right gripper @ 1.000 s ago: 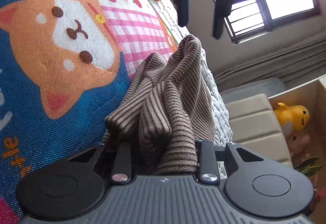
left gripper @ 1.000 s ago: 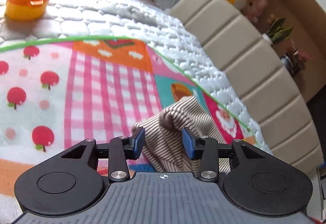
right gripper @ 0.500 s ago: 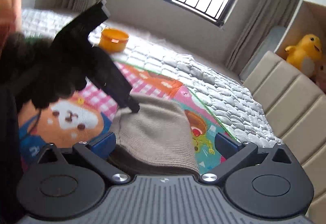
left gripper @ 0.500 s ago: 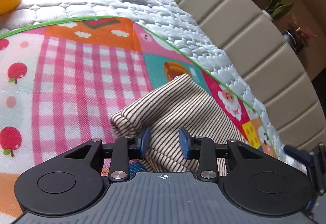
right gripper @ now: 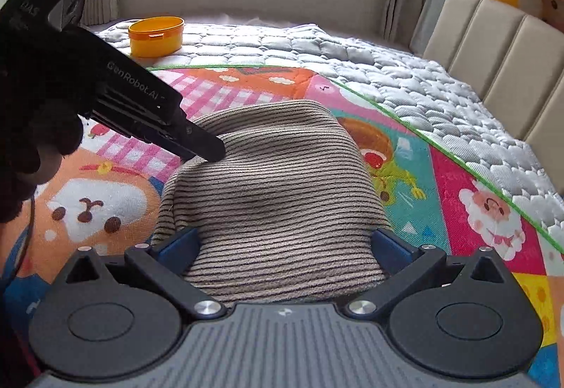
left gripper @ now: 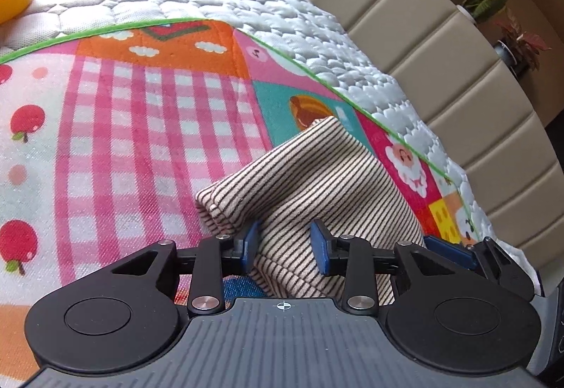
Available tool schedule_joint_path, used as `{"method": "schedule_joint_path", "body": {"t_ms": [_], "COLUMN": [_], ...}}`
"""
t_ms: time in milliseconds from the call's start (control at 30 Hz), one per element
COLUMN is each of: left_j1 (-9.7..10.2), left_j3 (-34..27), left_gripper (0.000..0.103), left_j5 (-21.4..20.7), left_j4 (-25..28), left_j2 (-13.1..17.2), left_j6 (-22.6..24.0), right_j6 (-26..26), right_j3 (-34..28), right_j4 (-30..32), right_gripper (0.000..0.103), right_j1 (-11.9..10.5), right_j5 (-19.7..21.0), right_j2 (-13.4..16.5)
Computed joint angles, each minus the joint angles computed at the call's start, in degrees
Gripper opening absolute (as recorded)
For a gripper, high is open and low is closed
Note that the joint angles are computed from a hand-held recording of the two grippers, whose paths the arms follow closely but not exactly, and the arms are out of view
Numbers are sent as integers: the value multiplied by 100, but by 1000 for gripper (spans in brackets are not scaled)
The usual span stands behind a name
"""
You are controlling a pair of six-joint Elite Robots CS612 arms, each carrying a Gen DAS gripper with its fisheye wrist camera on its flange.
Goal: Fold clothes
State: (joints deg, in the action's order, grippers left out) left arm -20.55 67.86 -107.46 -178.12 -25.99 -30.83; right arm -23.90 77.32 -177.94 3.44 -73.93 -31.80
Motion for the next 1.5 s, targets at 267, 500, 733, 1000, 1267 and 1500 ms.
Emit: {"method": "schedule_joint_path", "body": {"t_ms": [267, 500, 733, 1000, 1267, 1500], "left_j1": [15, 23, 65, 94, -141, -340], "left_j3": [-19, -36, -173, -361, 805, 1114], "left_gripper": [37, 37, 37, 37, 66, 55], "left_j5": [-55, -108, -292, -445, 233, 829], "left_j4": [-7, -26, -61, -505, -364, 265], "left_j2": [12, 29, 135, 312, -536, -766], "left_j6": [-45, -56, -48, -276, 67, 836], "right_j6": [1997, 2542, 2451, 2759, 2975, 3278], "right_j3": [-601, -745, -101, 347, 384, 354], "right_j4": [-99, 717, 942, 163, -92, 231], "right_gripper": [83, 74, 77, 84, 91, 97], "right_j1": [-231, -311, -328, -215, -298, -458], "right_j5": [-4, 214, 468, 222, 390, 943], "right_j2": [264, 353, -14, -74, -46, -55]}}
